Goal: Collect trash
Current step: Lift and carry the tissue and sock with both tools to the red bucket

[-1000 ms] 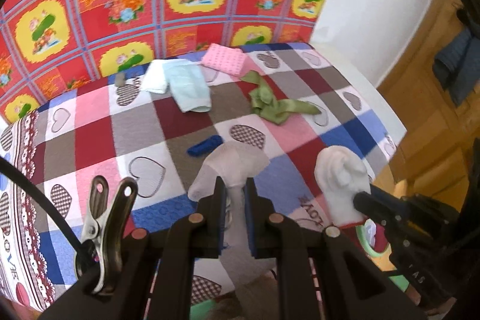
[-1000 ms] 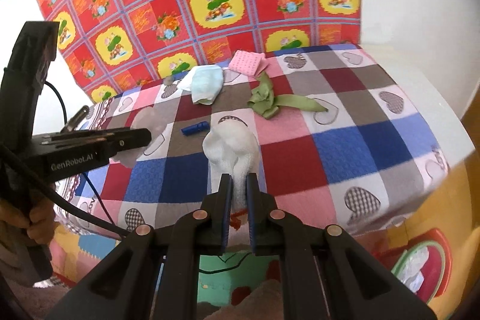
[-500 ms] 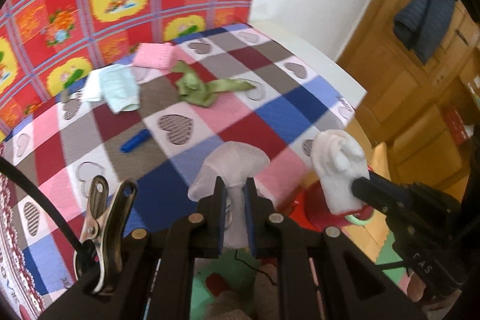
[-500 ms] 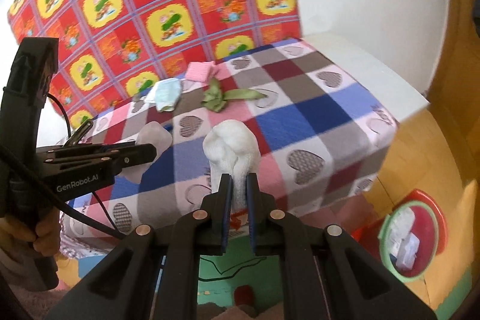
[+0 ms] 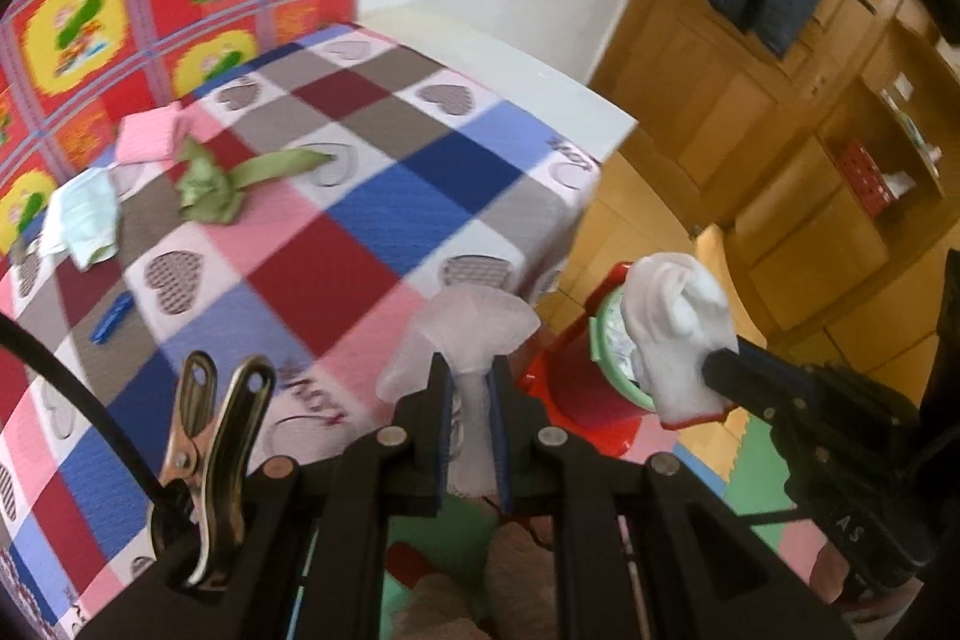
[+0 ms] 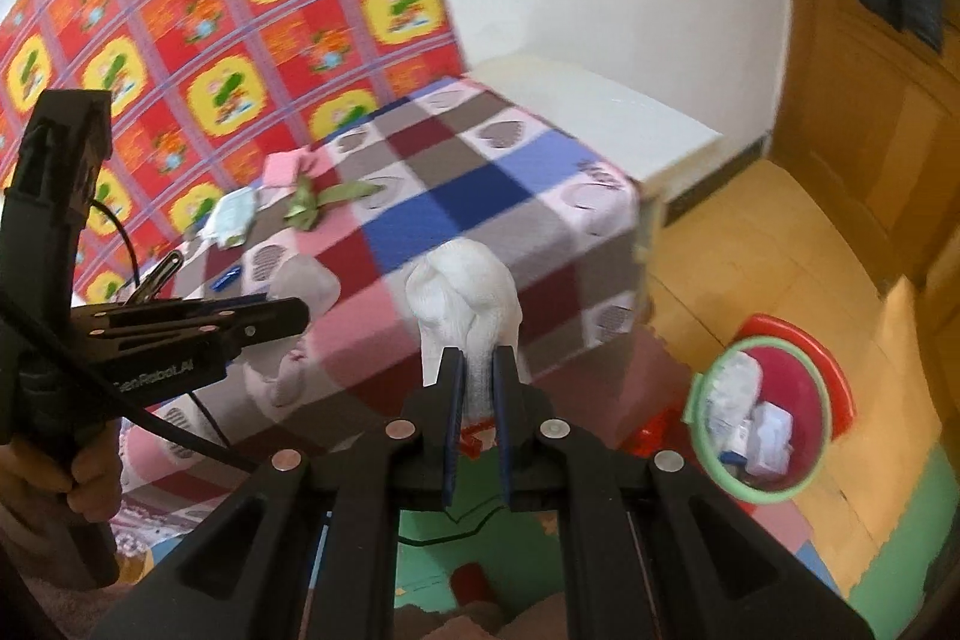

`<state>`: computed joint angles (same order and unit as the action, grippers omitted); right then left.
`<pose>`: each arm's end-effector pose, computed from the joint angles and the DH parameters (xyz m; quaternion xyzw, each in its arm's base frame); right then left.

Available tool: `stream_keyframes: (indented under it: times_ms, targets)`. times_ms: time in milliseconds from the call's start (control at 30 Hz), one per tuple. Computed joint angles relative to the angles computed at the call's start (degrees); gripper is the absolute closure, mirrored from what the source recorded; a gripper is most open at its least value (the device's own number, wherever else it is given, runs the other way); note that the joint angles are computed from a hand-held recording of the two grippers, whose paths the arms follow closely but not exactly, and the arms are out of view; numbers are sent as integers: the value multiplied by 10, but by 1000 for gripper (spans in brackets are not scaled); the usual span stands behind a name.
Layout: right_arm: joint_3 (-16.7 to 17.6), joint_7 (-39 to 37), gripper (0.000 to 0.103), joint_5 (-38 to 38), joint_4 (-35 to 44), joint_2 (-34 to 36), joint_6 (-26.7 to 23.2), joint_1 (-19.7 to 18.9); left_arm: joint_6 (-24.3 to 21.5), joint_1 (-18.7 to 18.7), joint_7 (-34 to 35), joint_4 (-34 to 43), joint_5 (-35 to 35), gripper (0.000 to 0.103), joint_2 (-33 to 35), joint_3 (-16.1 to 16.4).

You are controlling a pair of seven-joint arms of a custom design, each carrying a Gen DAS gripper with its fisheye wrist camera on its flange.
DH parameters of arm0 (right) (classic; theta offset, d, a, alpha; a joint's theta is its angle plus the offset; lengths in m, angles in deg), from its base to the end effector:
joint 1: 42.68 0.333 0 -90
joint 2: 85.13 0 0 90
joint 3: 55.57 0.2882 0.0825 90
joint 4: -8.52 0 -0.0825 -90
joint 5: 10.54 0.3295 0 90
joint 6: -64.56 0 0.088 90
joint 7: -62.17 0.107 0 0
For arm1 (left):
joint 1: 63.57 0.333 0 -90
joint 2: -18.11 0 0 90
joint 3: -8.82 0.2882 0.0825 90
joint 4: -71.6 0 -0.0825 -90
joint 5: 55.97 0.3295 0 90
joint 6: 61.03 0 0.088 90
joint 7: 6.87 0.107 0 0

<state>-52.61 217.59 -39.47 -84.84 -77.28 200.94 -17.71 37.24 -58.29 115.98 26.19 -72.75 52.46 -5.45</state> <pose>0.5282 0.2721 0.5886 -0.5154 0.7759 -0.2071 0.2992 0.6501 -0.0639 0.6051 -0.4185 0.8670 -0.2690 0.0283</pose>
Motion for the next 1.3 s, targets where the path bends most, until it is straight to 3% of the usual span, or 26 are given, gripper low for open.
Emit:
stream_keyframes:
  times_ms: [300,667,1000,1300]
  targets:
    - [12,78,92,-9,-159,-114,22,-55,17,-37,18,-77,-8,91,-35,-13]
    - [33,76,92,31,-305,-208,60,-140,47,-103,38,-152,-7,91,-56,-28]
    - [40,45,92,91,-433,-258,115,-204,87,-158,40,-213,-2,91,-48,-46]
    - [41,14,92,119,-509,-254,166,-247,133,-211,28,-245,26,91,-11,-55]
